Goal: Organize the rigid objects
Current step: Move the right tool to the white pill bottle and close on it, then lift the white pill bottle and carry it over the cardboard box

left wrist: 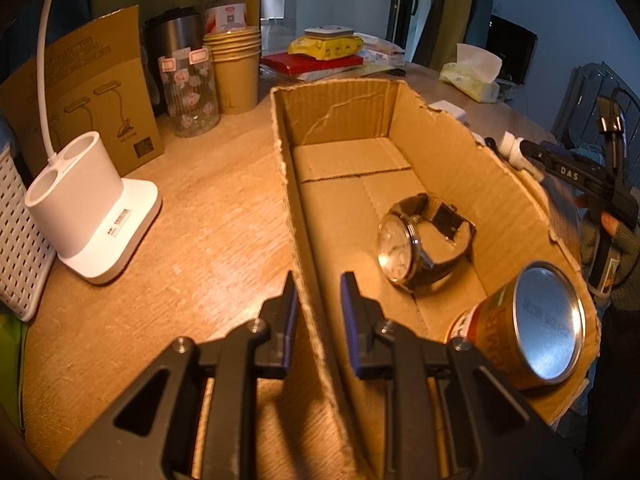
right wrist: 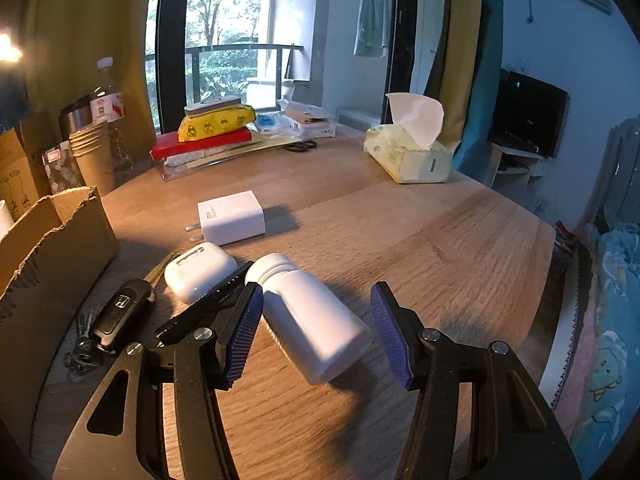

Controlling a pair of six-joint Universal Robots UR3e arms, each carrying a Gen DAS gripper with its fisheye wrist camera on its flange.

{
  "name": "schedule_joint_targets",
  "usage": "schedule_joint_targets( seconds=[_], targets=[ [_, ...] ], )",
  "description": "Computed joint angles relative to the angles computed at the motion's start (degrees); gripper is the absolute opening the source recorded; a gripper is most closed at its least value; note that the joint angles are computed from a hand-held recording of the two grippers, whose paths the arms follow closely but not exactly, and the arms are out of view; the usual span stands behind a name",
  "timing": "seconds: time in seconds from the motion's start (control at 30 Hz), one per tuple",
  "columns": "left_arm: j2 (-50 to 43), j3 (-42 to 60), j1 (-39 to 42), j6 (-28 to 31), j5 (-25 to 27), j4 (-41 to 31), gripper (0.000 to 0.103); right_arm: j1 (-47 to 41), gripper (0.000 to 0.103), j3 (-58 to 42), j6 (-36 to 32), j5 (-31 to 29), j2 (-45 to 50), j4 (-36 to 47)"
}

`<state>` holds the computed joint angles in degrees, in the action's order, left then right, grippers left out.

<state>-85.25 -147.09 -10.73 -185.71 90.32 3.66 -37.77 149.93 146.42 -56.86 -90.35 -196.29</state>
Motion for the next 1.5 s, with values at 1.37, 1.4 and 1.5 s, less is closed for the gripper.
schedule_joint_targets(
  seconds=[1.37,1.4,1.5],
  targets=[
    [0.26,0.61,0.05,0.29,0.03,-0.85,0.021,5.67,0.045,0.12,1.54,-3.88,-7.22,8.64],
    [0.28,0.61,0.03,0.29,0.06,-0.85,0.021,5.53,0.045,0.62,1.39,-3.42,-8.92,9.68],
    [0.28,0.77,-0.19,0.31,0.28,-0.94,0.021,5.32,0.045,1.94,0.91,-2.05,-14.89,13.68]
  ],
)
